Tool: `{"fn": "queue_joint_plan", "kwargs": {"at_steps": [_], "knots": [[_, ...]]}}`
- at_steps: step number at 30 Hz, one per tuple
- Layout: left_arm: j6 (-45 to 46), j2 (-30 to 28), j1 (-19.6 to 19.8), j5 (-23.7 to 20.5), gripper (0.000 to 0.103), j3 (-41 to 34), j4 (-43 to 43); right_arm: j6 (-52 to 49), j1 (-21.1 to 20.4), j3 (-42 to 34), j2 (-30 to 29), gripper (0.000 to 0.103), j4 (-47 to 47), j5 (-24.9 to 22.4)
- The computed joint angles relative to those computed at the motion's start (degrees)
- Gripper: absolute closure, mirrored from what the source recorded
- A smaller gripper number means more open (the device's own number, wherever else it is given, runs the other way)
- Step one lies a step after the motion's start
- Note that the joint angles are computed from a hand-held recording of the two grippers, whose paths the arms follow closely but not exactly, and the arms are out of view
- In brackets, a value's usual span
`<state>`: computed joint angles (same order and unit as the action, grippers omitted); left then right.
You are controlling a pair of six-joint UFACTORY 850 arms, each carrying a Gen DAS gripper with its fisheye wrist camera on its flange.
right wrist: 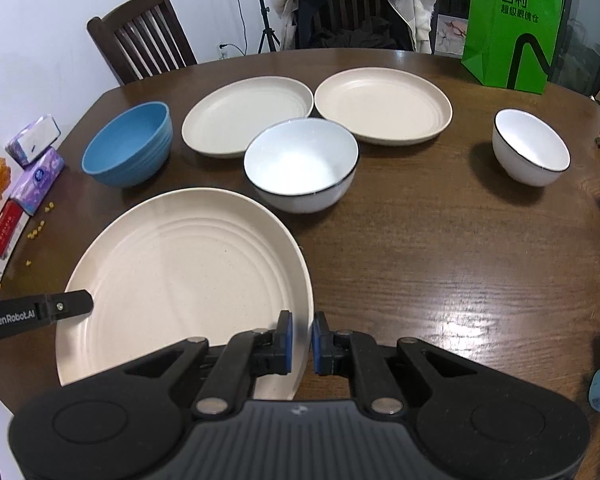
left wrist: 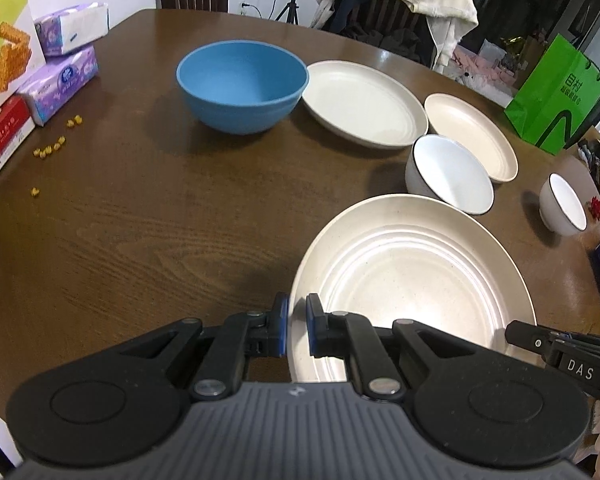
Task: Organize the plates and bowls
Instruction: 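Carry the cream plate back across the table with both grippers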
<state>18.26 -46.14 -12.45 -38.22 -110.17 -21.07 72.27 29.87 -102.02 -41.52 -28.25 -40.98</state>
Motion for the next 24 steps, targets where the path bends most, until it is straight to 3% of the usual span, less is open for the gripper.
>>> {"fn": "queue_joint_plan", "kwargs": {"at_steps": [24], "knots": [[3.0,1.1,0.0,3.2,0.093,6.4,-0.8,4.4,1.1,4.4,-0.6,0.093,-1.8,2.8]]}}
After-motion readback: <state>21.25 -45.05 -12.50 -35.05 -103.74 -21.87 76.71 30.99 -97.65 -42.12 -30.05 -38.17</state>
